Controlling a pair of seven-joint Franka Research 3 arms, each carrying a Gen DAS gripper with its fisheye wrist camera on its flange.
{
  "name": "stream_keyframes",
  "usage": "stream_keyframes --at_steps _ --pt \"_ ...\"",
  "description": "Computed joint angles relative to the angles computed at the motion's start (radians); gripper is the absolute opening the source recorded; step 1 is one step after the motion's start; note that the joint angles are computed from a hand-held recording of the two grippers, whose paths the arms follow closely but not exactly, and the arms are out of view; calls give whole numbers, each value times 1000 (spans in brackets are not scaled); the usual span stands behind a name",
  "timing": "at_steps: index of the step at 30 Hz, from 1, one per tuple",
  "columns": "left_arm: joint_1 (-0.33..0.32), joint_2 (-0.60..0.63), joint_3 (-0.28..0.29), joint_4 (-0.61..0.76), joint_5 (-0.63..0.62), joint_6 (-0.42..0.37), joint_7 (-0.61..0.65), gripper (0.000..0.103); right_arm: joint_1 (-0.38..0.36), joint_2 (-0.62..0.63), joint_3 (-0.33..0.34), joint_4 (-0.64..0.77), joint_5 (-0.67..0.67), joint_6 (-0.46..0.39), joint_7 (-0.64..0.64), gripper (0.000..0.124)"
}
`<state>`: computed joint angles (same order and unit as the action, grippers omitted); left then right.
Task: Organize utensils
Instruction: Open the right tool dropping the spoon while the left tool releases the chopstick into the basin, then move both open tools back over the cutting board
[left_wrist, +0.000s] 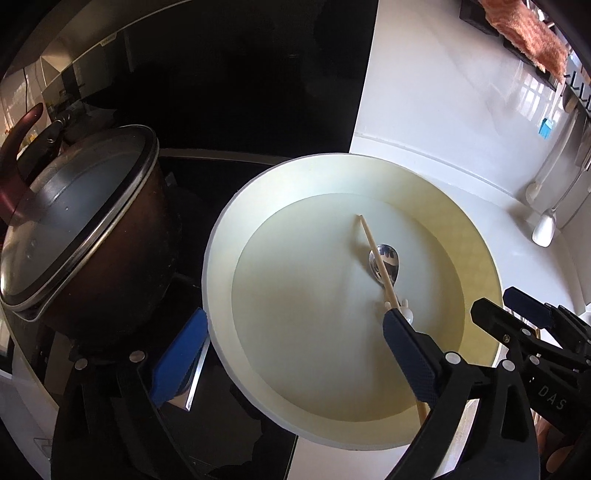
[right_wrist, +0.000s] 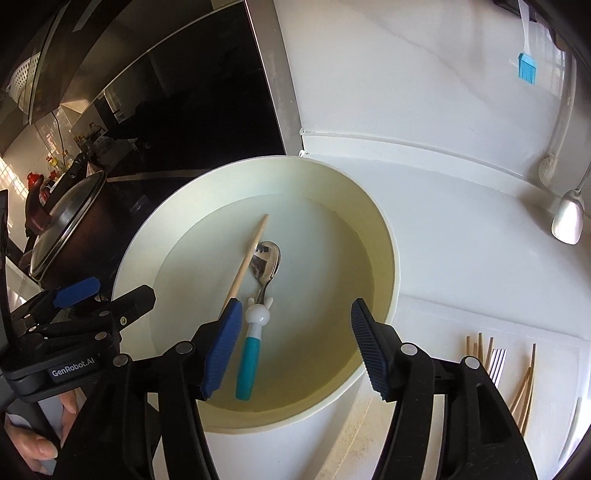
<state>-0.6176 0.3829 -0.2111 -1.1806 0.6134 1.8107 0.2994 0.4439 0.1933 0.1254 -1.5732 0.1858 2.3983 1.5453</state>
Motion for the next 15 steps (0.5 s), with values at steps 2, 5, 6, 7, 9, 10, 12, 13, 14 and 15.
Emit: stream_keyframes --at_steps 2,5,6,7,9,10,12,13,14,15 --pt "-6 -4 -1 4 2 -9 -11 94 -4 -23 -1 -23 5 1 -5 60" --pt "-17 -10 -3 7 9 -24 -30 94 -13 -55 0 -59 26 3 -16 60" --pt "-21 -10 -4 13 12 -34 -35 94 -16 -63 1 -67 34 2 -24 60" --pt "-26 -11 -5 15 15 -41 -41 94 -20 -76 1 -80 43 0 -31 60" --pt "-33 -8 -6 26 17 -62 -47 94 -27 -100 1 -107 62 3 -43 60" --pt "-35 -10 -8 25 15 -63 -53 94 -32 -115 1 -125 79 4 -53 60" --pt "-42 -8 -10 33 14 -79 -65 94 -40 -137 0 -148 105 -2 -74 60" --pt "-45 -8 -10 35 15 -82 -71 94 -43 -151 0 -163 112 1 -82 60" --pt "-50 -7 -10 41 19 -89 -76 94 -47 -171 -2 -184 120 5 -92 60" --pt "-57 -5 -10 46 24 -96 -82 94 -52 -189 -5 -203 130 8 -103 60"
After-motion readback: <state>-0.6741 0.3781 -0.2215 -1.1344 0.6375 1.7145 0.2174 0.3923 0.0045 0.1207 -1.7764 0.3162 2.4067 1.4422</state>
